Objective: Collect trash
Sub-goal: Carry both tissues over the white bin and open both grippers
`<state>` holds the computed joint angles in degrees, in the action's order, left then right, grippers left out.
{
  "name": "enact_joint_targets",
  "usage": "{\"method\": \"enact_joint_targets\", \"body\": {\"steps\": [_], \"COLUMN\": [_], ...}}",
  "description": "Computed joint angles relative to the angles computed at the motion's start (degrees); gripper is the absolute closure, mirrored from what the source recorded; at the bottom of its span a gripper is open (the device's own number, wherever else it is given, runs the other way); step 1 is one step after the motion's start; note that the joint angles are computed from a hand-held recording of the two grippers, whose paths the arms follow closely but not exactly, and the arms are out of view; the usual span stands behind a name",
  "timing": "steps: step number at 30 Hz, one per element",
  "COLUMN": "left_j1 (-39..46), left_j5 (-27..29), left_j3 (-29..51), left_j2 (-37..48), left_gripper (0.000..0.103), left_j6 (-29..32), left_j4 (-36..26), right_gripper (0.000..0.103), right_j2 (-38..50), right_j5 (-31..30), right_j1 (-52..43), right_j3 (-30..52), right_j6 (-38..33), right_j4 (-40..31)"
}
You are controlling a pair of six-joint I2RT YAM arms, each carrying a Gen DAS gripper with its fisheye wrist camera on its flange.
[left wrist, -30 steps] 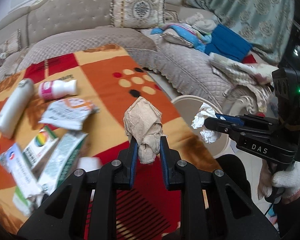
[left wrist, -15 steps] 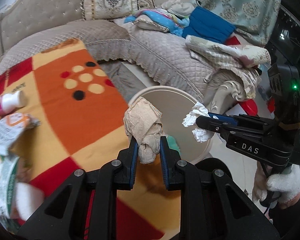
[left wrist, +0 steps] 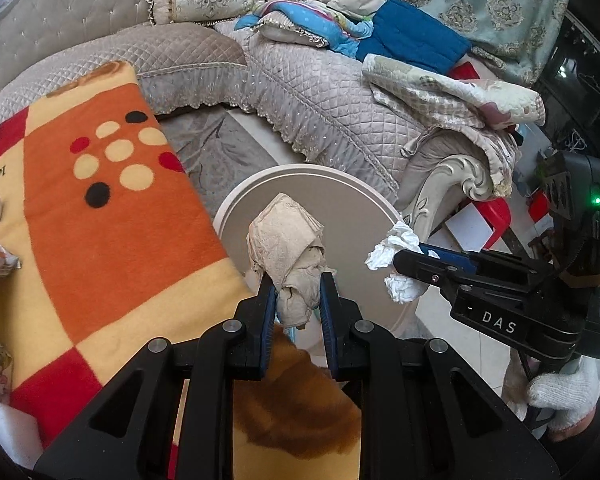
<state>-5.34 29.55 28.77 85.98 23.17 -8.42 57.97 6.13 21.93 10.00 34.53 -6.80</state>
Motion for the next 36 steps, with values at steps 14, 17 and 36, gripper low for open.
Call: {"method": "enact_joint_targets", "body": {"steps": [14, 17, 36], "left_j1": [0.74, 1.12, 4.17], "left_j5": [2.99, 3.43, 1.74], "left_j3": [1.84, 2.19, -0.96], "left_j2": [3.96, 4.21, -1.05], "left_gripper": [0.060, 0.054, 0.054], "left_j6": [-0.58, -0.44, 0.46], "left_j4": [0.19, -0.59, -0.04], "right_gripper": [0.078, 0.067, 0.065], "right_j2": [6.14, 6.93, 5.55], "right_j5": [-3.71, -4.21, -1.09], "right_j1": [-5.23, -6.00, -1.09], "right_j3": [-0.62, -0.80, 0.10], "right_j6": [-1.83, -1.63, 1.12], "right_j4": [5.56, 6.23, 3.85]}}
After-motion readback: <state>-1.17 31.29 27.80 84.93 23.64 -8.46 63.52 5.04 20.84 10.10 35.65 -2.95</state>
